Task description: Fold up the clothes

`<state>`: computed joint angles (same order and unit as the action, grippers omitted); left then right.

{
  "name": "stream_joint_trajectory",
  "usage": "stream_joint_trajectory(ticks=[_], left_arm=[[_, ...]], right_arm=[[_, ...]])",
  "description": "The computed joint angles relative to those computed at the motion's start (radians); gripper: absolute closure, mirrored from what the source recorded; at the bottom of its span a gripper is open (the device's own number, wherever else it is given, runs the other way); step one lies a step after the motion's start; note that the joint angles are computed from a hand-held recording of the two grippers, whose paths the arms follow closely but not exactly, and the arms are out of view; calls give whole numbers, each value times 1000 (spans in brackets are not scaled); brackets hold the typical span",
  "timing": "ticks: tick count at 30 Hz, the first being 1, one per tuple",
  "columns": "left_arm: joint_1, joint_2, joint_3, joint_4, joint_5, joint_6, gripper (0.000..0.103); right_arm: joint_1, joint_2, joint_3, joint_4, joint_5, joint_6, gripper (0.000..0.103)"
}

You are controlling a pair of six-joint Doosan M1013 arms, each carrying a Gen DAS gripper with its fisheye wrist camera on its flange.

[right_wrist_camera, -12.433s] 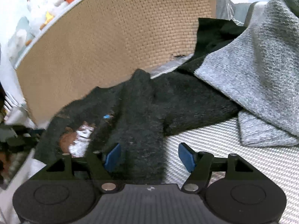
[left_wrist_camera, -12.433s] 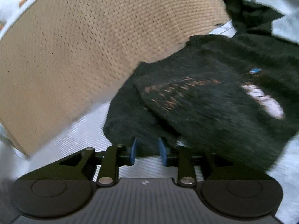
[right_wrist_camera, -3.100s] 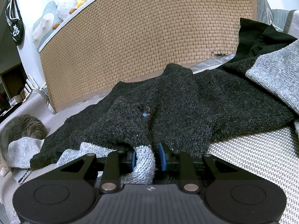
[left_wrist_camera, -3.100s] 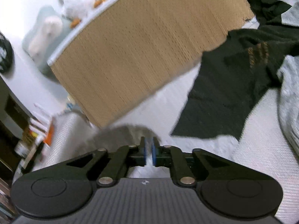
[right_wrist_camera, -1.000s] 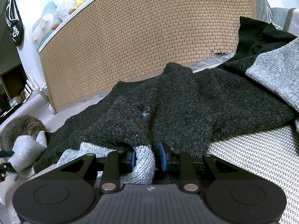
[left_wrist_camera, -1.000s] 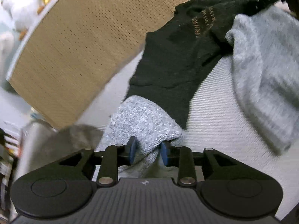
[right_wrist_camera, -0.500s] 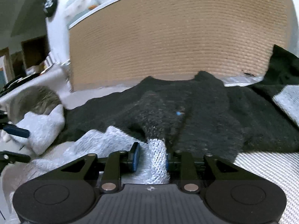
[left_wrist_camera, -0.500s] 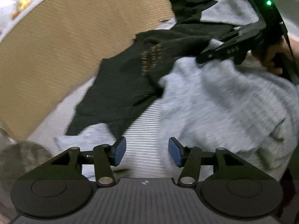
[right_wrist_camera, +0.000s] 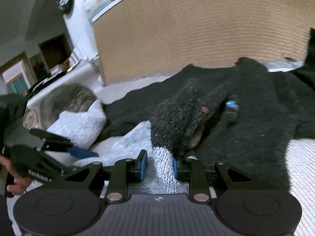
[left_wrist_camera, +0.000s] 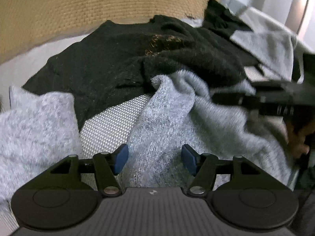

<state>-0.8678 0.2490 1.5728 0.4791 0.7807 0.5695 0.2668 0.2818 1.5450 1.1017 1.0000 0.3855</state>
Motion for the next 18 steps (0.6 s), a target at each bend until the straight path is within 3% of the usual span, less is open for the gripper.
stream_joint_trajectory(ticks=[4,6,7,8,11,14,18], left_arm=[[13,-24,37,-83,-77,-1,40],[11,-23,34,-100,-78,29,56],[6,-20,27,-102,-66,54,69],[2,-16,19,-100,-48,78,78],[-20,-7,-5,-56,23,131,85],[-45,2,-25,-6,106,174,86],[-80,31,-65,86,284,187,86]], right_arm=[[27,-17,8,-52,-11,-46,74],[31,-18,5,-63,-6,-22,74],[34,-19,3,-68,-4,-10,74],[35,-19,1,-73,-2,2,74],[31,-22,-2,-86,2,25,72],[26,-29,1,-93,3,30,71],[26,-39,8,-108,-8,16,69]])
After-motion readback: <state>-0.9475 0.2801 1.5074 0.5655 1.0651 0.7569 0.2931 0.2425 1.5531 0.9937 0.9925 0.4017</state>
